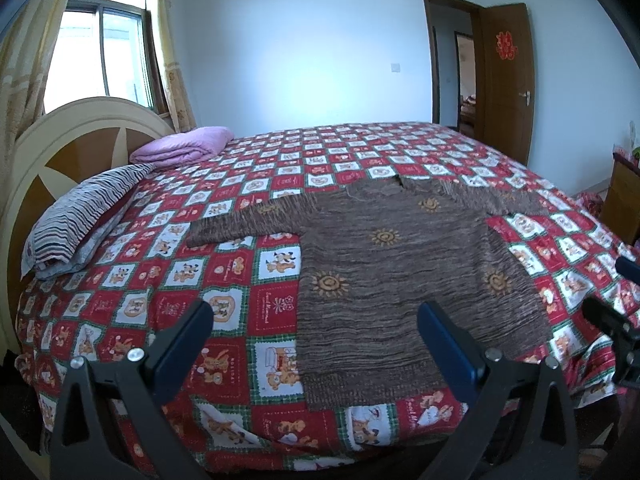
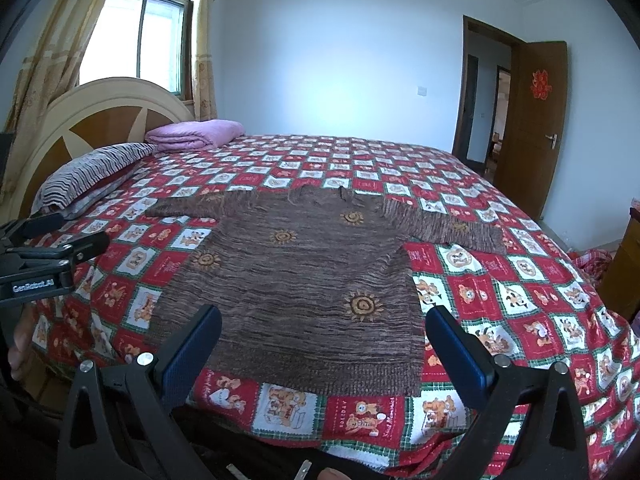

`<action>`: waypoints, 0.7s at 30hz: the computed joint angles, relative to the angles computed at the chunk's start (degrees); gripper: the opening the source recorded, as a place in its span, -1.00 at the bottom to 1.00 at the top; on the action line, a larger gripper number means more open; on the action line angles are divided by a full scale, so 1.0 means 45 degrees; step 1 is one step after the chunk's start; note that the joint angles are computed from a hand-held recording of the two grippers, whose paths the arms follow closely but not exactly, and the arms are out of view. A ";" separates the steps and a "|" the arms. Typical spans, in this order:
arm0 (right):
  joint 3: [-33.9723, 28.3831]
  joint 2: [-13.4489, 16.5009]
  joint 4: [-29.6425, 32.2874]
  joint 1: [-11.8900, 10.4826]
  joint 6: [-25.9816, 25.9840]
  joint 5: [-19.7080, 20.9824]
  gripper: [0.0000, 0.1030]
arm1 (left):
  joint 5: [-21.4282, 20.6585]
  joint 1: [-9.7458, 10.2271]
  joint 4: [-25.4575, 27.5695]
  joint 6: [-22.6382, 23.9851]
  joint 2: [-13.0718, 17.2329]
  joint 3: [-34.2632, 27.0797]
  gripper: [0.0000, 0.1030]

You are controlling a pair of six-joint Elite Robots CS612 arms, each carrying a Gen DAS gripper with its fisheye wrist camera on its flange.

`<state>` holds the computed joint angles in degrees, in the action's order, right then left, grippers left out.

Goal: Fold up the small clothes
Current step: 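Lower the right gripper onto the sweater sleeve cuff and grasp it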

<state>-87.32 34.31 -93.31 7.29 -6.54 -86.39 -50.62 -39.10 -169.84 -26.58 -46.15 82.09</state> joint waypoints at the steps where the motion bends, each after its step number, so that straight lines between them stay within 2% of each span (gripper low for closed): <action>1: 0.0145 -0.0040 -0.0033 -0.0030 -0.0009 0.0035 0.98 | 0.0033 0.0026 0.0153 -0.0031 0.0082 -0.0106 1.00; 8: 0.1564 -0.0636 0.0131 -0.0343 0.0448 0.0208 0.98 | -0.0425 0.0466 0.1529 -0.0299 0.0802 -0.1387 1.00; 11: 0.2450 -0.1030 0.0008 -0.0471 0.0783 -0.0082 0.98 | -0.0964 0.0723 0.2147 -0.0419 0.1124 -0.2031 1.00; 21: 0.4597 -0.1835 -0.0507 -0.0974 0.2072 -0.0464 0.98 | -0.1229 0.1259 0.4402 -0.0409 0.2625 -0.4776 1.00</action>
<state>-66.64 26.05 -95.59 2.91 2.79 -88.48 -56.16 -33.44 -150.03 -28.42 -34.34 60.60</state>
